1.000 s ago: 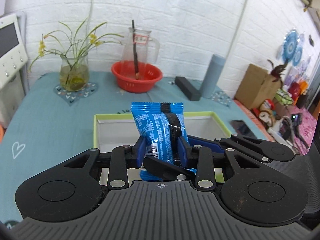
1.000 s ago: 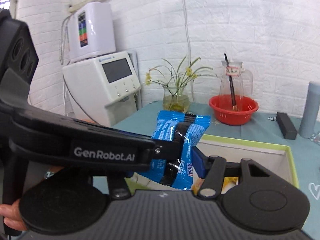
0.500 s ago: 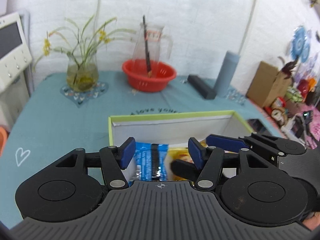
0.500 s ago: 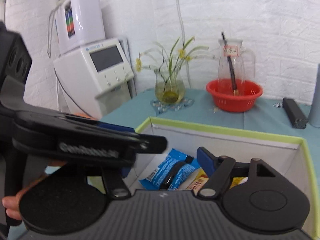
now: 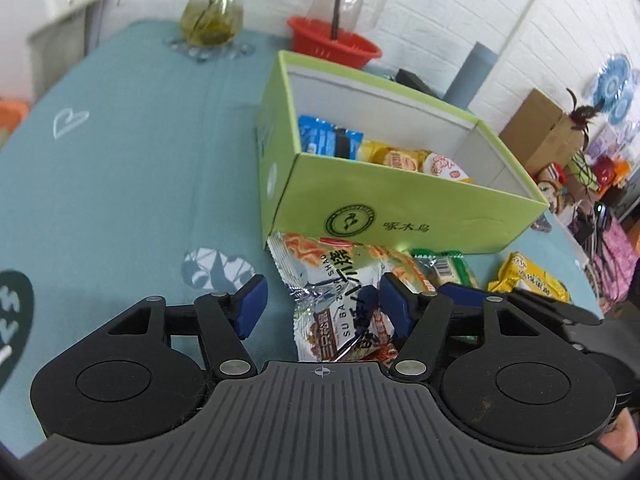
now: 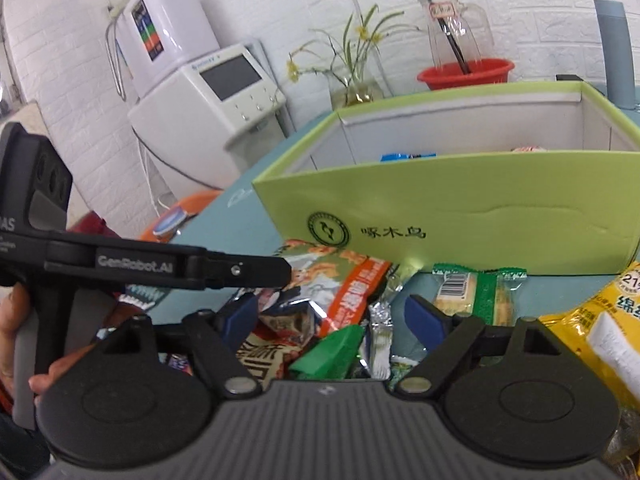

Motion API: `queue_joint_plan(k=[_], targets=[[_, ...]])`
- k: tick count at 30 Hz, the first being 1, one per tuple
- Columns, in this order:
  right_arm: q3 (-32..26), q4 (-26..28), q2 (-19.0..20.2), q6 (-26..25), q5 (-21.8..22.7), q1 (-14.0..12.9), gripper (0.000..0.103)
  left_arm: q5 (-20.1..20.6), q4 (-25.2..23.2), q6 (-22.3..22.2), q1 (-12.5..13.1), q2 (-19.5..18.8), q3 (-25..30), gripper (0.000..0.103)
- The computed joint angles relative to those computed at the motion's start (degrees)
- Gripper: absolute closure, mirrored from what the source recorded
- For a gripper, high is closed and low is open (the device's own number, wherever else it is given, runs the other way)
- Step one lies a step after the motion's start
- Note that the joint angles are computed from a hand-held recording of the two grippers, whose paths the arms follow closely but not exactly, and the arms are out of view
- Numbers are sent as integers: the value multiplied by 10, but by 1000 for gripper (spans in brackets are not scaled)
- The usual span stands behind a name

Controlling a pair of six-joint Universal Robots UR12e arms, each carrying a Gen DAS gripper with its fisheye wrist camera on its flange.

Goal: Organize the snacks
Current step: 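Grasp the silver-orange chip bag with the left gripper, then carry the silver-orange chip bag into the green box and release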

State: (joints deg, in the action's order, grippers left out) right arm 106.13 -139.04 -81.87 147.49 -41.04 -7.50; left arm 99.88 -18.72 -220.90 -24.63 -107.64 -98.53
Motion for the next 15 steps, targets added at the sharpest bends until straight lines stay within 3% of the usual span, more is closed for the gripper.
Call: queue_joint_plan(k=[7,10,15], targets=[[-10,3,3,-32,-24,19,10,-23,8,14,4,-6,3,55],[-3,-8,-3,-34,-25,20,11,-28,10,9,4,0,-5,59],[2,-6,-11,-70,-9,23,9,20,5,34,-8,13,-14,56]])
